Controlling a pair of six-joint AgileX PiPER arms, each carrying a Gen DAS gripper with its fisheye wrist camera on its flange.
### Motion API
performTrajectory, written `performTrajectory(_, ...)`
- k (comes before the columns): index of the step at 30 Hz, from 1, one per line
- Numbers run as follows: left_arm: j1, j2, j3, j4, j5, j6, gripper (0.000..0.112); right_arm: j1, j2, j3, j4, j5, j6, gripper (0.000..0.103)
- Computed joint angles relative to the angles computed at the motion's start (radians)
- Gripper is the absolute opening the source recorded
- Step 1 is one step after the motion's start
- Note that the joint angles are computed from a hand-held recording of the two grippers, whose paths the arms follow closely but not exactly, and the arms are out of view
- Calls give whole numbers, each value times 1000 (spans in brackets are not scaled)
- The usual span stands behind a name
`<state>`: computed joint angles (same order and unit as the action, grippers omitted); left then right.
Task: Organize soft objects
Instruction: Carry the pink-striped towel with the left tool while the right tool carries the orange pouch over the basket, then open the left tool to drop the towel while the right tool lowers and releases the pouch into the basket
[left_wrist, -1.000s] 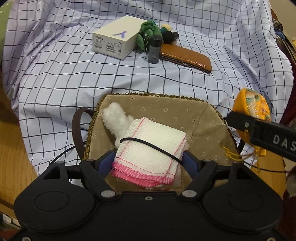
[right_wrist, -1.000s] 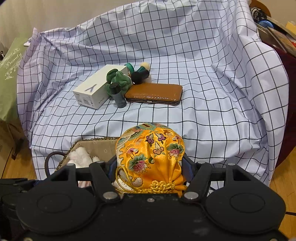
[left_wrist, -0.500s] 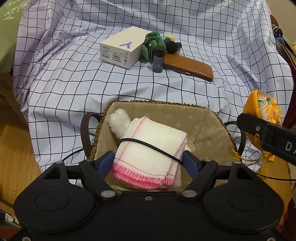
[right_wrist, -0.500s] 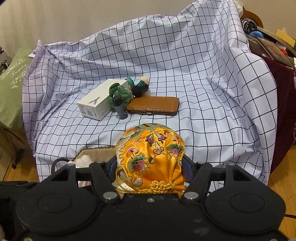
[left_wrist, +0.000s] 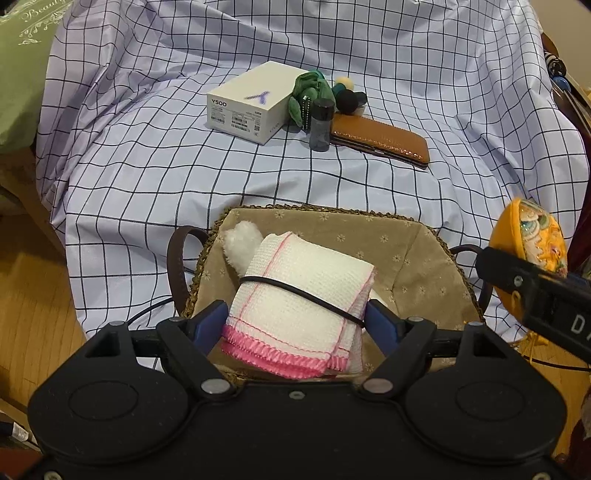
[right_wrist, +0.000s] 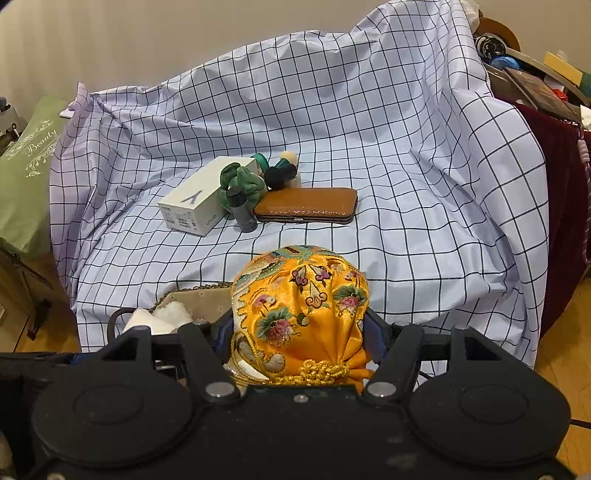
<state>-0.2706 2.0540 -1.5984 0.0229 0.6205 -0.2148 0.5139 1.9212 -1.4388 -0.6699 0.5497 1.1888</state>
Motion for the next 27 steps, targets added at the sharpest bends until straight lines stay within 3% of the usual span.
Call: performTrajectory(27,-17,-89,157,159,-103,-201,81,11,18,0,40,19,-43,65)
